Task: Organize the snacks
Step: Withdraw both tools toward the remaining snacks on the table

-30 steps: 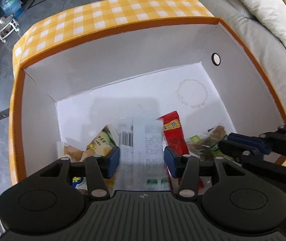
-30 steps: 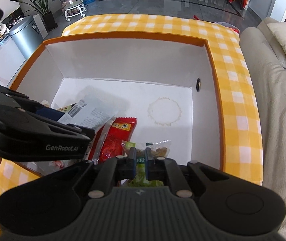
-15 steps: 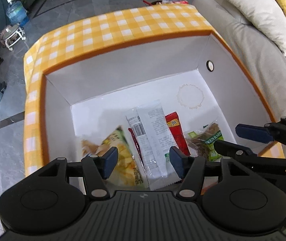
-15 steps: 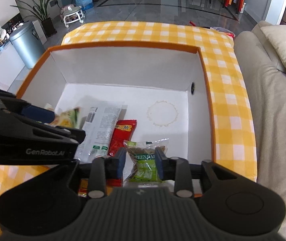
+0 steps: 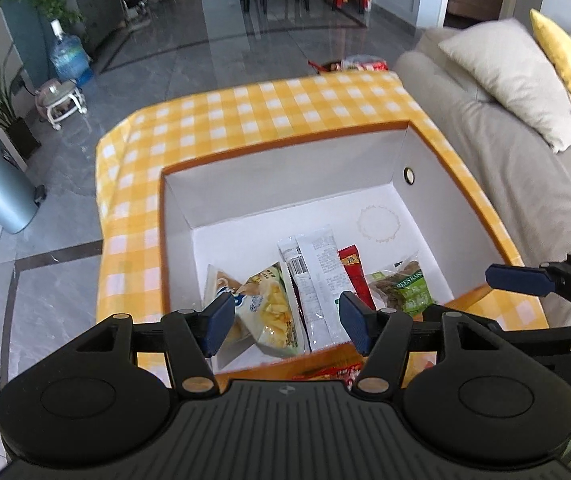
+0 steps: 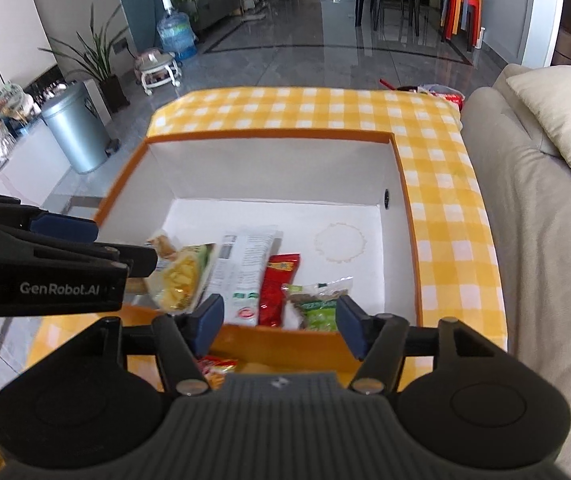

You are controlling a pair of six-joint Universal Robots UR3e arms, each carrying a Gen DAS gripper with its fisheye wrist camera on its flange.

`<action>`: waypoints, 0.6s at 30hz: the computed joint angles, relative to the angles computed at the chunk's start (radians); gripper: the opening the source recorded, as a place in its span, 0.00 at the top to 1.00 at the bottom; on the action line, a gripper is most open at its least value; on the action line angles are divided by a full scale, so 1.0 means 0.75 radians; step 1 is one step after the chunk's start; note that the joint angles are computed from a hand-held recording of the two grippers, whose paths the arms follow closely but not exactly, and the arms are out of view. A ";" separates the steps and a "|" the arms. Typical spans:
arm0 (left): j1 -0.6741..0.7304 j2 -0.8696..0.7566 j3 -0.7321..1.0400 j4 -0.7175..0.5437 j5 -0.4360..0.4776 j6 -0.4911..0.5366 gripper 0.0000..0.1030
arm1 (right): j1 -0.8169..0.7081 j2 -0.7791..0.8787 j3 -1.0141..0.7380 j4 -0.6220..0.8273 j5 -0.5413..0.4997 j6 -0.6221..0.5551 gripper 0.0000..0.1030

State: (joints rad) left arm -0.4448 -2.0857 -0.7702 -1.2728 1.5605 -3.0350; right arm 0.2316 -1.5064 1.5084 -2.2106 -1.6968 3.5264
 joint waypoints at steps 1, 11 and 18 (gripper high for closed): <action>0.000 0.035 -0.053 0.030 -0.002 -0.004 0.30 | 0.017 -0.022 0.012 0.000 -0.010 0.018 0.40; 0.031 0.440 -0.619 0.221 -0.052 0.020 0.29 | 0.198 -0.225 0.178 0.013 -0.082 0.244 0.21; 0.064 0.681 -0.910 0.236 -0.090 0.024 0.28 | 0.334 -0.303 0.256 0.095 -0.106 0.417 0.17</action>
